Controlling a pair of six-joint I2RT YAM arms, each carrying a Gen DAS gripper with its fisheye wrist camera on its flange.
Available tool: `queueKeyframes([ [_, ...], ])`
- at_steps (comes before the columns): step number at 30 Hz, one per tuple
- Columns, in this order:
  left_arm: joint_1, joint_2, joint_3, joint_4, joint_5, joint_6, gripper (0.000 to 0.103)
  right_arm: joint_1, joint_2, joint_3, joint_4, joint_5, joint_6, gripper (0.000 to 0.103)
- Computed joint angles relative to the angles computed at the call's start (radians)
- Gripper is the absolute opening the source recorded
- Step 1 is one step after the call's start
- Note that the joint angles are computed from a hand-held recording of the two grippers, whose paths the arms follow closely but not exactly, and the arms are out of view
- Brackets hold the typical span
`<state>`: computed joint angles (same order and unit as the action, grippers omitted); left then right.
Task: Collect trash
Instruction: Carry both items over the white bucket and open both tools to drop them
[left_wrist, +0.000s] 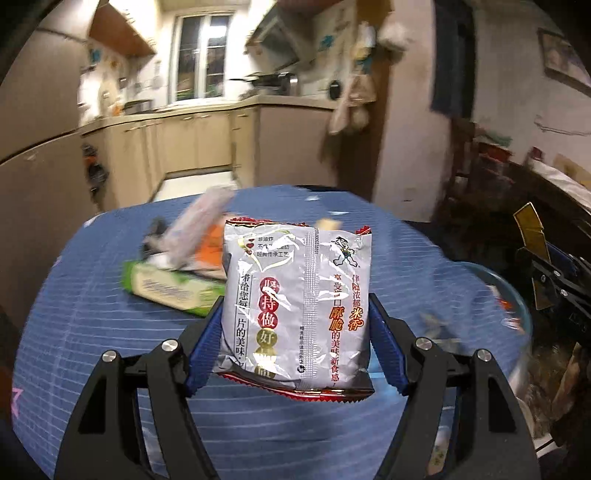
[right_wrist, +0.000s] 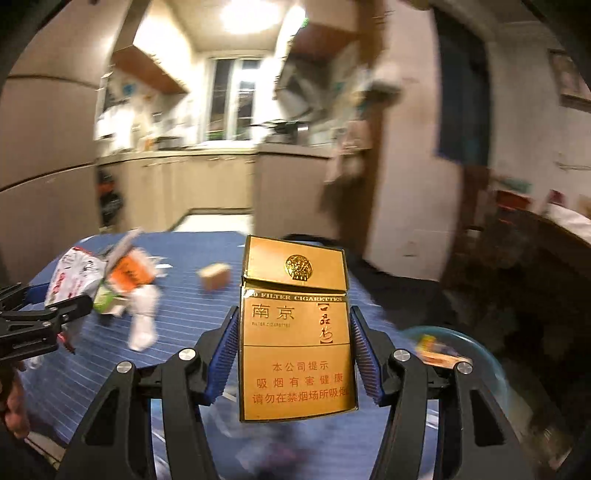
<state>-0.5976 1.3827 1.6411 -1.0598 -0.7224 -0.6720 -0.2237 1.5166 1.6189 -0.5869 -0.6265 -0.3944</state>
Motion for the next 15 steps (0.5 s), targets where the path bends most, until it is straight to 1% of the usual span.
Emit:
queueKeyframes([
  [2, -0.052, 0.068, 0.067, 0.023, 0.0, 0.024, 0.069, -0.091, -0.006, 0.001, -0.002, -0.027, -0.015, 0.059],
  [5, -0.124, 0.177, 0.175, 0.054, 0.006, 0.062, 0.069, -0.249, -0.003, 0.017, -0.043, -0.089, -0.055, 0.059],
  [9, -0.213, 0.362, 0.379, 0.083, 0.048, 0.129, 0.069, -0.434, 0.057, 0.094, -0.105, -0.122, -0.097, 0.059],
  [11, -0.249, 0.464, 0.498, 0.077, 0.08, 0.156, 0.069, -0.533, 0.103, 0.135, -0.13, -0.138, -0.121, 0.059],
  [14, -0.278, 0.583, 0.63, 0.066, 0.129, 0.175, 0.069, -0.648, 0.181, 0.197, -0.166, -0.146, -0.166, 0.059],
  [15, -0.294, 0.651, 0.715, 0.043, 0.146, 0.179, 0.069, -0.68, 0.212, 0.22, -0.179, -0.151, -0.181, 0.059],
])
